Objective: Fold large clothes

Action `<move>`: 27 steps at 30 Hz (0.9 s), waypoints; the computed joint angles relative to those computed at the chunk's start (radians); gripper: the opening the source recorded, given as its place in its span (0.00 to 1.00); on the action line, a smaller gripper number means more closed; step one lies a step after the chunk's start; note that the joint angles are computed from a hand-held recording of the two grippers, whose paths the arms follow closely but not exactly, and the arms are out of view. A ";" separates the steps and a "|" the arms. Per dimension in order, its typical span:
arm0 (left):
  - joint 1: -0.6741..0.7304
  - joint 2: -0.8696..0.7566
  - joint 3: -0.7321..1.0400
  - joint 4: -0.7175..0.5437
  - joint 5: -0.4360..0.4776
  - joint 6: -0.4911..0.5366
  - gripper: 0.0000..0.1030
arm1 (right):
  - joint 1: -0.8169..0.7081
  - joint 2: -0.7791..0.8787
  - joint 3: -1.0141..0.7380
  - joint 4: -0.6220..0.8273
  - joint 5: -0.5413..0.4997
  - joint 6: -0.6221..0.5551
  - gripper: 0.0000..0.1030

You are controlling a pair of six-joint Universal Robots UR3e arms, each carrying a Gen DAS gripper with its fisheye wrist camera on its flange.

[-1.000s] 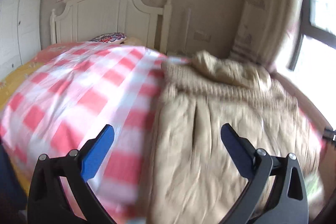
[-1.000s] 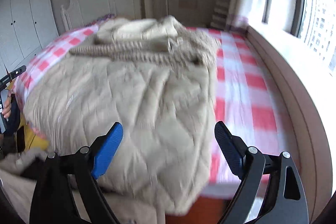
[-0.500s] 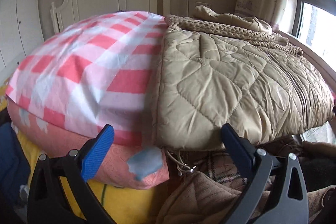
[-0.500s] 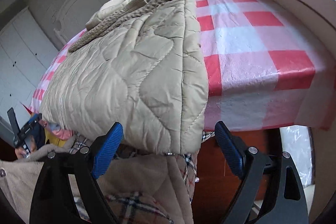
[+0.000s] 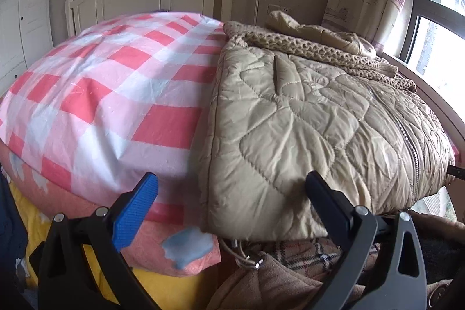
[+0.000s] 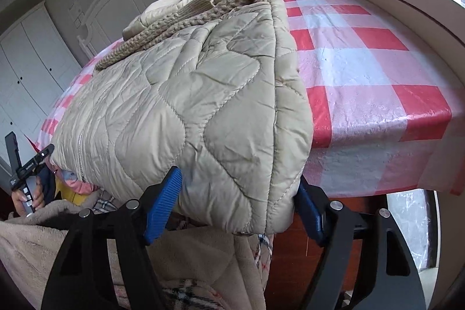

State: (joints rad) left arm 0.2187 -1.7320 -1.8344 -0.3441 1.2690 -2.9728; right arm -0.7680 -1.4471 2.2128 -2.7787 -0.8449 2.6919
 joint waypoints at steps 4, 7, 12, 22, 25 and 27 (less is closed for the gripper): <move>0.036 -0.036 0.024 -0.022 -0.068 -0.066 0.98 | -0.008 0.038 -0.005 -0.025 0.028 0.013 0.64; 0.048 -0.021 0.005 -0.004 -0.063 -0.109 0.77 | -0.028 0.048 0.016 -0.064 0.062 0.000 0.34; 0.216 0.121 -0.147 -0.019 -0.324 -0.088 0.06 | -0.054 -0.038 0.084 -0.062 0.083 -0.082 0.20; 0.127 0.103 -0.077 -0.065 -0.196 -0.081 0.86 | -0.046 -0.059 0.088 -0.048 0.064 -0.094 0.19; 0.146 0.105 -0.109 0.025 -0.238 -0.115 0.89 | -0.051 -0.054 0.072 -0.015 0.072 -0.095 0.20; 0.101 0.073 -0.053 0.009 -0.164 -0.098 0.88 | -0.047 -0.047 0.067 -0.018 0.071 -0.089 0.20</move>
